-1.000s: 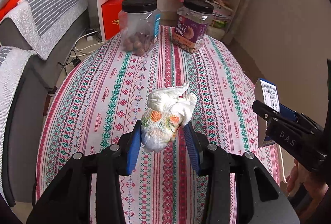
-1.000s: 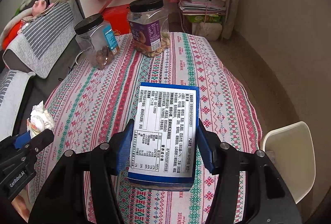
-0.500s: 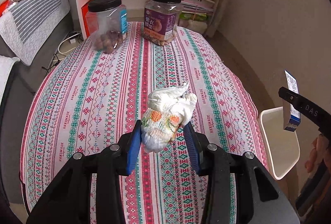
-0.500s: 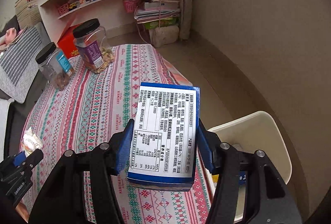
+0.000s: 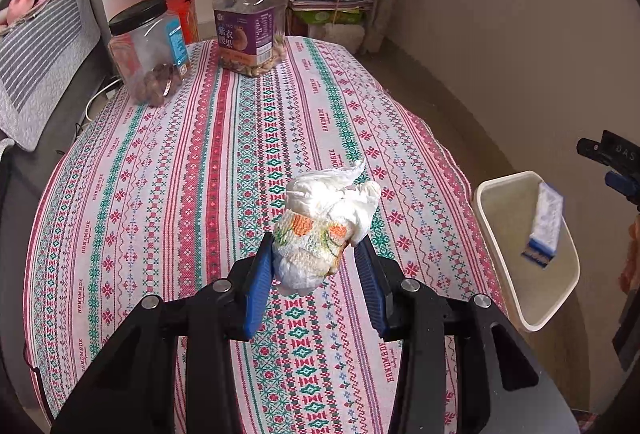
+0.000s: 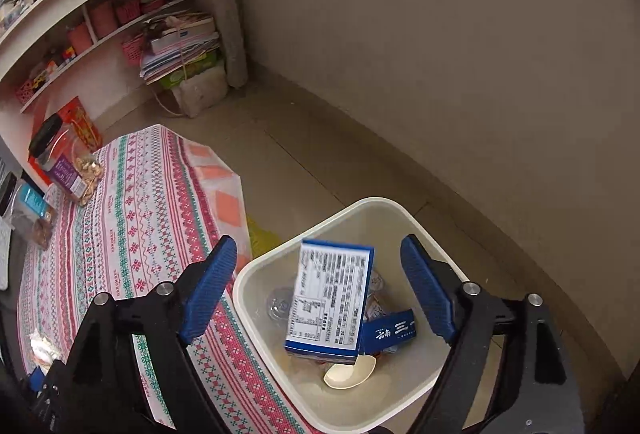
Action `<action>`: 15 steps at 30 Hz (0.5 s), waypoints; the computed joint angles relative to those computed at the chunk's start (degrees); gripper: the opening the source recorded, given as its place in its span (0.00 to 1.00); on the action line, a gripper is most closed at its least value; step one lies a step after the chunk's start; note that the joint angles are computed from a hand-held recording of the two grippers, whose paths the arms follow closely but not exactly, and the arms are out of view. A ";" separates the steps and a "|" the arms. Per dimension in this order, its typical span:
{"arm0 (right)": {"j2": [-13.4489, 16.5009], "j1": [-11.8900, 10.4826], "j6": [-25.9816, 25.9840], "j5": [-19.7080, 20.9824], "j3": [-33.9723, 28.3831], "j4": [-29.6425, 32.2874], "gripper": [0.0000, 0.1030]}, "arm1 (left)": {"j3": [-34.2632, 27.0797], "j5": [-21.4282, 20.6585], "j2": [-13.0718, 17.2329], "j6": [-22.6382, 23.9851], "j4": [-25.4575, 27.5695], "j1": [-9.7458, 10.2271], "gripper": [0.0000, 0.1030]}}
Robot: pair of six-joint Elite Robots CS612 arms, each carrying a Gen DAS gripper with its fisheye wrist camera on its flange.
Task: Collect trash
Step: 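Carry the small box to the white bin and open the right gripper, then lower the white tissue into the white bin and open the left gripper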
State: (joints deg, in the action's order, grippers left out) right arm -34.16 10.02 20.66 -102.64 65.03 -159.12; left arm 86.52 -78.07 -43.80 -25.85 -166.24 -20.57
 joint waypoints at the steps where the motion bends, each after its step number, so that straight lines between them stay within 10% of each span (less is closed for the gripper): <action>1: -0.04 -0.22 0.62 0.15 0.02 0.23 0.83 | -0.30 -0.16 0.20 0.31 0.10 -0.22 0.40; 15: -3.03 -3.08 8.33 4.31 4.60 -5.27 0.85 | -9.17 -6.30 4.93 5.51 2.88 -5.23 0.40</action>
